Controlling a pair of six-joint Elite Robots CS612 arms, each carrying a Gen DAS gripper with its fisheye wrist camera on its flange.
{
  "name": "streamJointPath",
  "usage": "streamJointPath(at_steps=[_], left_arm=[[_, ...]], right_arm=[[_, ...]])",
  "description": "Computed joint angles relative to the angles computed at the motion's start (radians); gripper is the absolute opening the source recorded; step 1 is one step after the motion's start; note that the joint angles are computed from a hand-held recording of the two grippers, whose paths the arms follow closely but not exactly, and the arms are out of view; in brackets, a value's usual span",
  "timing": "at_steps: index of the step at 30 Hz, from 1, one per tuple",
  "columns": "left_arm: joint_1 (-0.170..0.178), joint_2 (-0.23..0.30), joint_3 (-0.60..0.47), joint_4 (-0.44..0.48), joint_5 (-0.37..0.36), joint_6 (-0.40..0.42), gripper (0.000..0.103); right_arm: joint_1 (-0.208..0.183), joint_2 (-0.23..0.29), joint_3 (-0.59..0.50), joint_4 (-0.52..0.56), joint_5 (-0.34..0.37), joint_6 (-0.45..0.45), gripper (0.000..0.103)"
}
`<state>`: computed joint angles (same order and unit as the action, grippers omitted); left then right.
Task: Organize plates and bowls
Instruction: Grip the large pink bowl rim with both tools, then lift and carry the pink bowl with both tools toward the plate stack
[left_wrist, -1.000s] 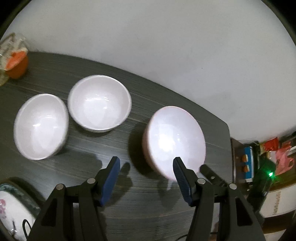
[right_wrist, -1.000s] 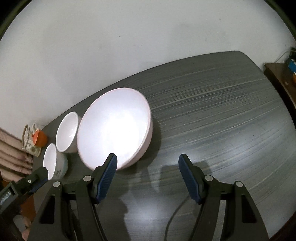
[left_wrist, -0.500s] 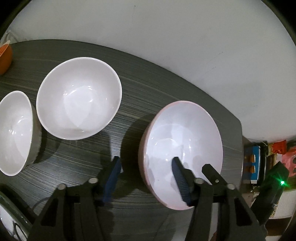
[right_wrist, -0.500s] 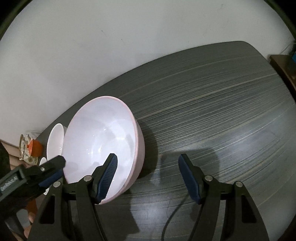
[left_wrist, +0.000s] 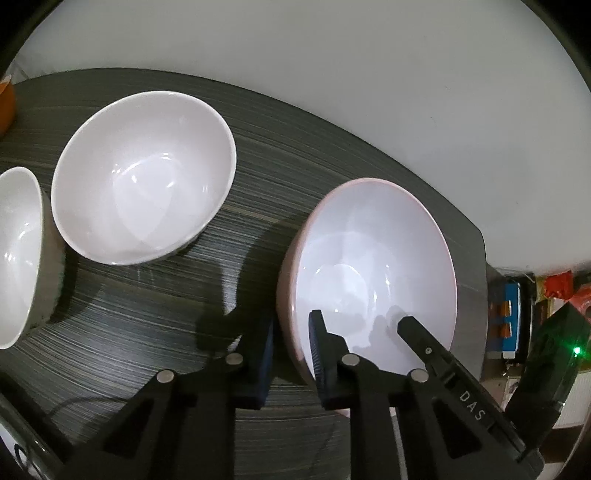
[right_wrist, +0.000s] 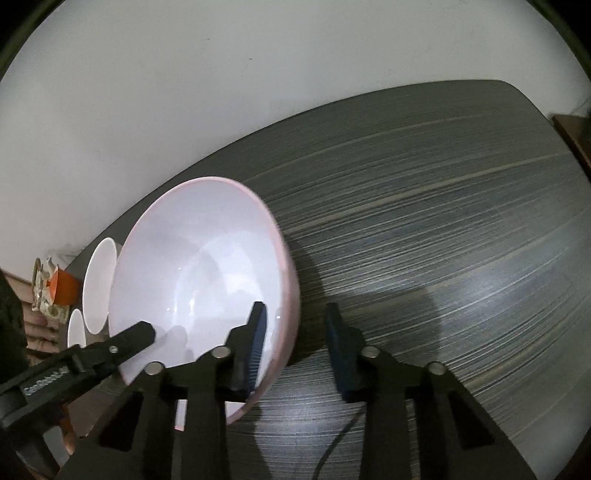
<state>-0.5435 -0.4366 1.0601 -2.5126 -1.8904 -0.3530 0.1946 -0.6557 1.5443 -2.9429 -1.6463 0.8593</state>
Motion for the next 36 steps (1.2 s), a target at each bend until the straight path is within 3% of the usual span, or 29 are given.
streamJointPath(at_steps=[1, 10, 36], left_arm=[[-0.001, -0.002, 0.003, -0.001, 0.003, 0.002, 0.018], [-0.002, -0.033, 0.048, -0.006, 0.008, 0.044, 0.018], [0.016, -0.23, 0.365, -0.156, 0.022, 0.038, 0.018]], right_arm=[[0.001, 0.0, -0.001, 0.0, 0.003, -0.008, 0.018], [0.004, -0.019, 0.022, 0.01, -0.01, -0.003, 0.018], [0.08, -0.067, 0.053, 0.009, -0.038, 0.005, 0.019]])
